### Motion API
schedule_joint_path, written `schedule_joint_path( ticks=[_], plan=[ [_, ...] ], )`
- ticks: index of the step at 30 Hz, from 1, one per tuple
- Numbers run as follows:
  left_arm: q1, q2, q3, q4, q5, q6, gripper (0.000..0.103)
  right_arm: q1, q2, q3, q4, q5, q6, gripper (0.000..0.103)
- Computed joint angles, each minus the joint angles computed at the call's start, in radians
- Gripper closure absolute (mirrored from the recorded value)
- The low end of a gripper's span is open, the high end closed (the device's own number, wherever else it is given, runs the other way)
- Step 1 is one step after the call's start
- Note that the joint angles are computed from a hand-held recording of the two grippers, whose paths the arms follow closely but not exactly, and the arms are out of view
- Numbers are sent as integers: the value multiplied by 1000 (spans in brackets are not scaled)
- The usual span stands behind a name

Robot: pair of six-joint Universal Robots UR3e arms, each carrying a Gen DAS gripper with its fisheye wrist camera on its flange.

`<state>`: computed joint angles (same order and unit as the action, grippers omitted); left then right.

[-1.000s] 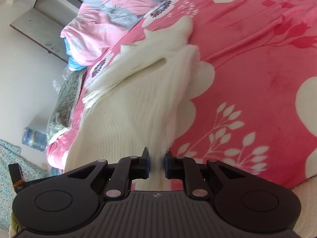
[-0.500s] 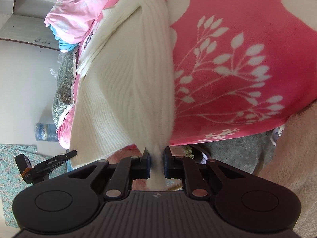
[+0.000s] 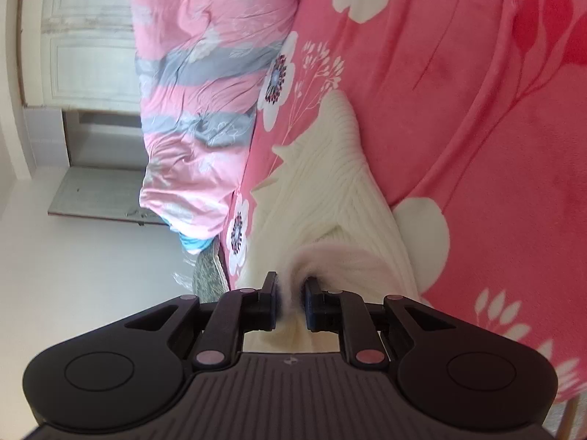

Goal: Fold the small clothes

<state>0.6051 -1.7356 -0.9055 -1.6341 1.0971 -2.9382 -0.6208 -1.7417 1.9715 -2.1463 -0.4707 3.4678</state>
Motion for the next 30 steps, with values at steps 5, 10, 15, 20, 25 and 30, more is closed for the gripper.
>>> schedule_joint_path(
  ticks=[5, 10, 15, 20, 25, 30],
  plan=[
    [-13, -21, -57, 162, 17, -41, 64, 38, 258, 70, -486, -30, 301, 0],
    [16, 66, -192, 209, 52, 95, 41, -50, 181, 222, -514, 16, 180, 0],
    [-1, 120, -312, 293, 73, 209, 21, -115, -15, 272, -238, -29, -111, 0],
    [-95, 46, -298, 348, 111, 238, 19, -11, 9, 149, -149, -181, -244, 0],
    [-212, -137, -146, 304, 208, 180, 20, 167, 134, -24, -192, -416, -200, 0],
    [-280, -238, -68, 290, 270, 195, 44, 198, 170, -41, -260, -372, -220, 0]
  ],
)
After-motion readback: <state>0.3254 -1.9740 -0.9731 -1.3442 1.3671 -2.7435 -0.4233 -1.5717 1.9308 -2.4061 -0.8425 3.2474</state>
